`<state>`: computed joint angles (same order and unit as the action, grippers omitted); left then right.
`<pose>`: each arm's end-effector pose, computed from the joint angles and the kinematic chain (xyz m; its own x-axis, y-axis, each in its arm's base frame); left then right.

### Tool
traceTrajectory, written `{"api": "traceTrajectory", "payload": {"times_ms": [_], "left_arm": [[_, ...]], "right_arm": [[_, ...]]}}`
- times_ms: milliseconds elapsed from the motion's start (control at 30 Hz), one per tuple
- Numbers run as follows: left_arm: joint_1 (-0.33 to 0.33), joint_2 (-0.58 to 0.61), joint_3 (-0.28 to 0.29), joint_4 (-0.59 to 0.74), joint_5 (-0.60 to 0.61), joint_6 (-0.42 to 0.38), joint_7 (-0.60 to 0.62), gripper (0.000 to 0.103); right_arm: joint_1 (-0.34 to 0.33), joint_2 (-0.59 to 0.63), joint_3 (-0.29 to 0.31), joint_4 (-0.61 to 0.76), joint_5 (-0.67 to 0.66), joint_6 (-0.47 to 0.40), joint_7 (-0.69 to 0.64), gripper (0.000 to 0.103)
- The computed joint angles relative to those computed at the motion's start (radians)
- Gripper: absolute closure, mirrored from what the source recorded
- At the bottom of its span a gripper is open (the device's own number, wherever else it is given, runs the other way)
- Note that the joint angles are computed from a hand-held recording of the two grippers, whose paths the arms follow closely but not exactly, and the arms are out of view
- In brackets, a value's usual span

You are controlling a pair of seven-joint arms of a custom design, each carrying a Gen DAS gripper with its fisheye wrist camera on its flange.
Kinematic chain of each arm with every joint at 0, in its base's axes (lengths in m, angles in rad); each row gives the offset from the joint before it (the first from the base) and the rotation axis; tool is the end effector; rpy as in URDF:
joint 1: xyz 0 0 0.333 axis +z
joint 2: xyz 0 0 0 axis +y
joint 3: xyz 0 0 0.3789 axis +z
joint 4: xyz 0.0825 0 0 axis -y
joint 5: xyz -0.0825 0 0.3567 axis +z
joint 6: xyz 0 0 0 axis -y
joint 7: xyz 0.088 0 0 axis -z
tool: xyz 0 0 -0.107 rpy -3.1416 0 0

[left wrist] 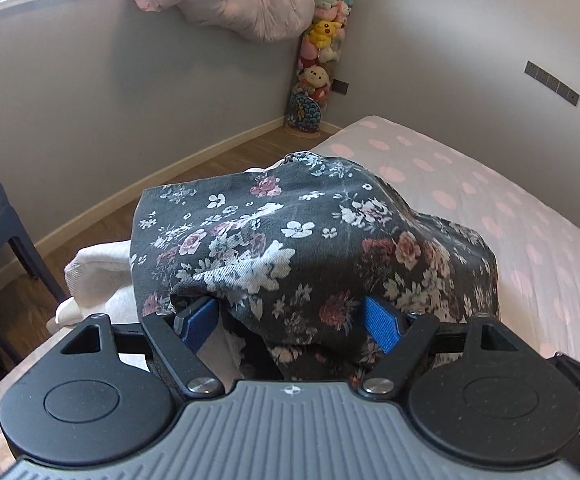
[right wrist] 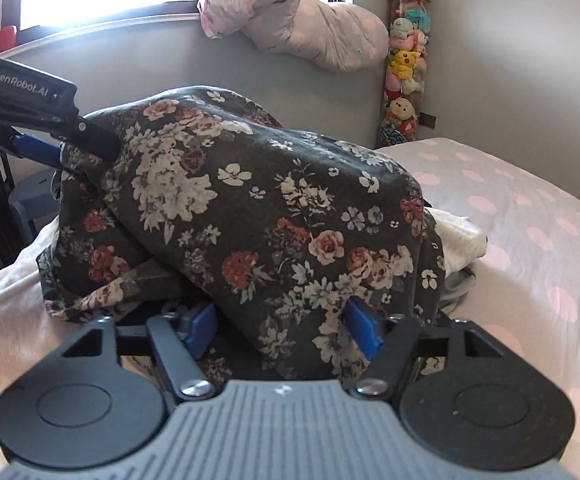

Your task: Fold clothes

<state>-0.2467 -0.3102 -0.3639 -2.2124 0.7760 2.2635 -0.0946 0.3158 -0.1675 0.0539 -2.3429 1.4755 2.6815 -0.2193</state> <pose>0.3702 -0.2648 0.6107 0.5197 -0.8345 0.1828 -0.5099 -0.4747 -0.7174 0.4503 0.1424 0.5114 0.7980 -0.6026 0.0078 -0.3252 -0.4414 -0.8363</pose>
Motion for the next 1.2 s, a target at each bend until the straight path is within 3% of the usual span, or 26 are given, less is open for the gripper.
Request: {"api": "traceTrajectory", "payload": {"times_ms": [100, 167, 333, 500, 667, 833, 1033, 1100, 1167, 1200], "left_arm": [[0.005, 0.001, 0.014, -0.001, -0.008, 0.027, -0.007, 0.028], [0.005, 0.000, 0.019, 0.007, -0.025, 0.041, -0.001, 0.043], [0.001, -0.011, 0.015, 0.042, -0.062, 0.071, 0.031, 0.072], [-0.021, 0.017, -0.022, 0.122, -0.056, 0.064, 0.087, 0.082], [-0.060, 0.089, -0.075, 0.252, -0.002, 0.054, 0.123, 0.089], [-0.144, 0.192, -0.101, 0.405, 0.067, 0.037, 0.164, 0.089], [-0.252, 0.292, -0.074, 0.500, 0.079, 0.196, 0.234, 0.085], [-0.287, 0.318, -0.070, 0.523, 0.092, 0.216, 0.269, 0.083], [-0.329, 0.348, -0.069, 0.553, 0.123, 0.162, 0.286, 0.057], [-0.348, 0.361, -0.065, 0.566, 0.133, 0.134, 0.296, 0.053]], "right_arm": [[-0.003, -0.011, -0.004, 0.010, -0.004, -0.009, 0.012, 0.077], [-0.004, -0.025, -0.007, 0.015, 0.003, -0.011, 0.010, 0.090], [-0.019, -0.094, -0.023, 0.015, 0.155, 0.011, -0.085, 0.097], [-0.078, -0.196, -0.055, 0.007, 0.218, -0.020, -0.119, 0.099], [-0.153, -0.296, -0.116, 0.000, 0.196, -0.066, -0.112, 0.099], [-0.231, -0.365, -0.215, 0.005, 0.155, -0.125, -0.070, 0.099], [-0.339, -0.397, -0.327, 0.037, 0.185, -0.153, -0.099, 0.099], [-0.380, -0.381, -0.363, 0.057, 0.173, -0.153, -0.094, 0.099], [-0.421, -0.352, -0.403, 0.078, 0.135, -0.153, -0.067, 0.099], [-0.441, -0.333, -0.425, 0.086, 0.099, -0.159, -0.045, 0.099]]}}
